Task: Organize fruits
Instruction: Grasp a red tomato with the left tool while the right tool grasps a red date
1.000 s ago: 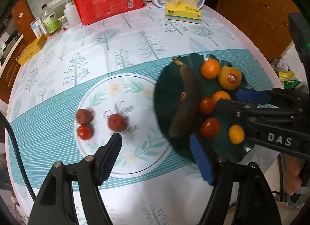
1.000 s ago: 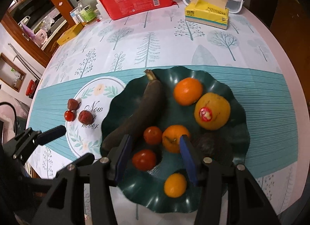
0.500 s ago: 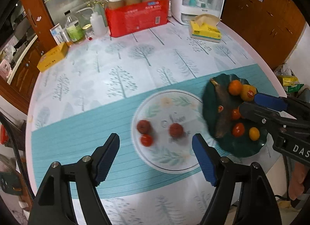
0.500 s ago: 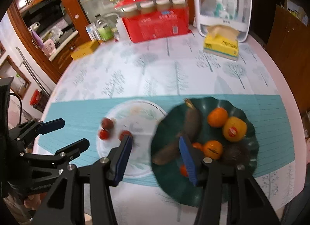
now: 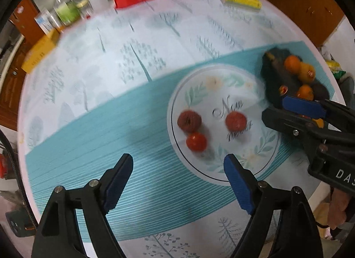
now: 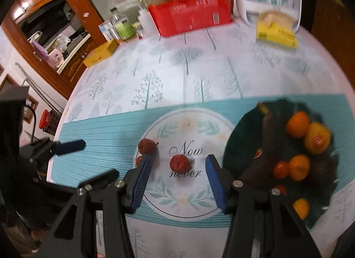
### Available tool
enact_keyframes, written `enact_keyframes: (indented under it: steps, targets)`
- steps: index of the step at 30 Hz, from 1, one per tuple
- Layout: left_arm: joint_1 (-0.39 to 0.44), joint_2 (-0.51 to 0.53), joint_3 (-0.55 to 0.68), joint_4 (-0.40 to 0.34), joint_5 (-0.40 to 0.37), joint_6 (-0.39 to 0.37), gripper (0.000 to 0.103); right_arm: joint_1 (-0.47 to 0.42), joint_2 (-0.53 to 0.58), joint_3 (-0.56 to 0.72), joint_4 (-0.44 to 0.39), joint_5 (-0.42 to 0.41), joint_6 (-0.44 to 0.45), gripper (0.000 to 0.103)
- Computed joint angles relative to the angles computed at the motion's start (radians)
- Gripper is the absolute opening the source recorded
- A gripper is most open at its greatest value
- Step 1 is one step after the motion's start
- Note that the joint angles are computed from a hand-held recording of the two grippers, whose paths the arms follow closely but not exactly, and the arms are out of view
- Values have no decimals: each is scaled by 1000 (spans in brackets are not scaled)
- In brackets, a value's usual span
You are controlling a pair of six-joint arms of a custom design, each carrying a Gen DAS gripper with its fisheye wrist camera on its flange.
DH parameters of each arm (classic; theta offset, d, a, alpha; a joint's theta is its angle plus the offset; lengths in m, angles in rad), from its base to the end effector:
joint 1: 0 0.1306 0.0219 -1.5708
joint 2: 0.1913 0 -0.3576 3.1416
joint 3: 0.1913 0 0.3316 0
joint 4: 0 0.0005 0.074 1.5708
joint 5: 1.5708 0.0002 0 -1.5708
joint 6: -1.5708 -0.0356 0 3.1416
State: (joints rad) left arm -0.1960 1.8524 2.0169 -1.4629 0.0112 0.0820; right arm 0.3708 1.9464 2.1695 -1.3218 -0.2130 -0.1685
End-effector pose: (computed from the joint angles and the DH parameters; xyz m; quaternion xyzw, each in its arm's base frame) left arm 0.5307 -0.1063 0.3976 0.0572 0.9891 -0.0243 0.1337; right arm 0.5442 0.2191 0.4086 -0.1223 0.9593 0.1616 0.1966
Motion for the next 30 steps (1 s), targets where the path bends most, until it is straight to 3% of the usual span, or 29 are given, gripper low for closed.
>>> enact_keyframes:
  steps: [4, 12, 24, 30]
  targets:
    - [13, 21, -36, 45, 52, -2, 79, 13, 33, -13, -3, 8, -16, 52]
    - [28, 51, -54, 110, 126, -29, 49, 18, 93, 20, -24, 3, -48, 50]
    - [22, 79, -31, 114, 142, -53, 33, 21, 158, 89, -75, -4, -36, 34]
    - [17, 80, -36, 130, 141, -45, 26, 20, 156, 83, -65, -4, -27, 33]
